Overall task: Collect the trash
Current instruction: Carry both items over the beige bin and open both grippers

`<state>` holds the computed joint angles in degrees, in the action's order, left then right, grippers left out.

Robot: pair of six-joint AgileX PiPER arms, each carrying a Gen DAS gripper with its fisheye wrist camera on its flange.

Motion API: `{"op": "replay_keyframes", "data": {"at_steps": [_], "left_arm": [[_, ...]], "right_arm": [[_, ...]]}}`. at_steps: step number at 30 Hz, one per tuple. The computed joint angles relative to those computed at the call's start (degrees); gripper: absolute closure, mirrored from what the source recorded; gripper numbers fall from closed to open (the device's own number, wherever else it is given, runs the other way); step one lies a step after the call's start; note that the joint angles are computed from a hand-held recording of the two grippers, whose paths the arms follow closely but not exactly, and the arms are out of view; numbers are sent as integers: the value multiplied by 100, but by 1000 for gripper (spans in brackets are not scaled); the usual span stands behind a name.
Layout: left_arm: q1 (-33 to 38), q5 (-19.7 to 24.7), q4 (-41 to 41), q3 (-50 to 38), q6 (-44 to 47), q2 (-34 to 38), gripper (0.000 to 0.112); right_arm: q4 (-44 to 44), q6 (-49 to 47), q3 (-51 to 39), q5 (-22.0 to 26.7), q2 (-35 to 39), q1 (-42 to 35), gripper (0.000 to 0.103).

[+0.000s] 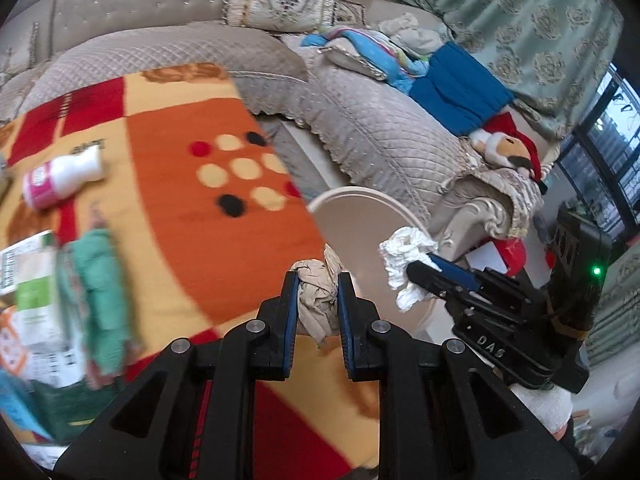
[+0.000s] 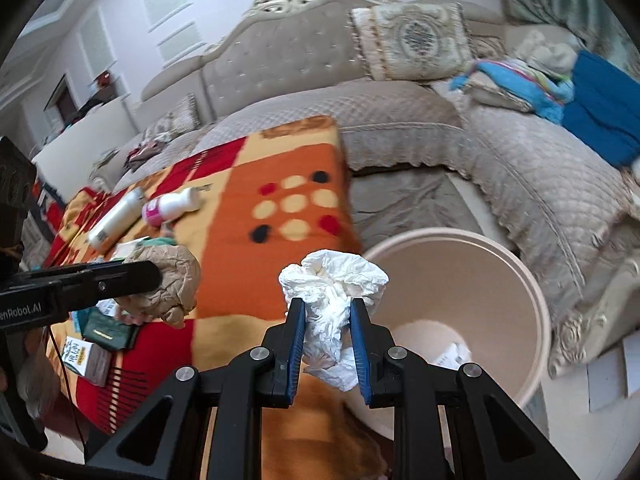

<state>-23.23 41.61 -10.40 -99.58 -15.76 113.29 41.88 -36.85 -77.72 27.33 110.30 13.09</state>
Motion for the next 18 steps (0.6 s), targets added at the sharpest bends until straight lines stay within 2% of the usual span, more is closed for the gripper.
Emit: {"op": "replay_keyframes", "data": {"at_steps": [12, 18], "left_arm": [[-344, 387, -35, -1517, -250, 1225, 96], [-365, 266, -123, -1727, -249, 1427, 94]], "right_arm": [[64, -117, 217, -73, 190, -602, 82], [-11, 11, 96, -70, 392, -675, 82]]}}
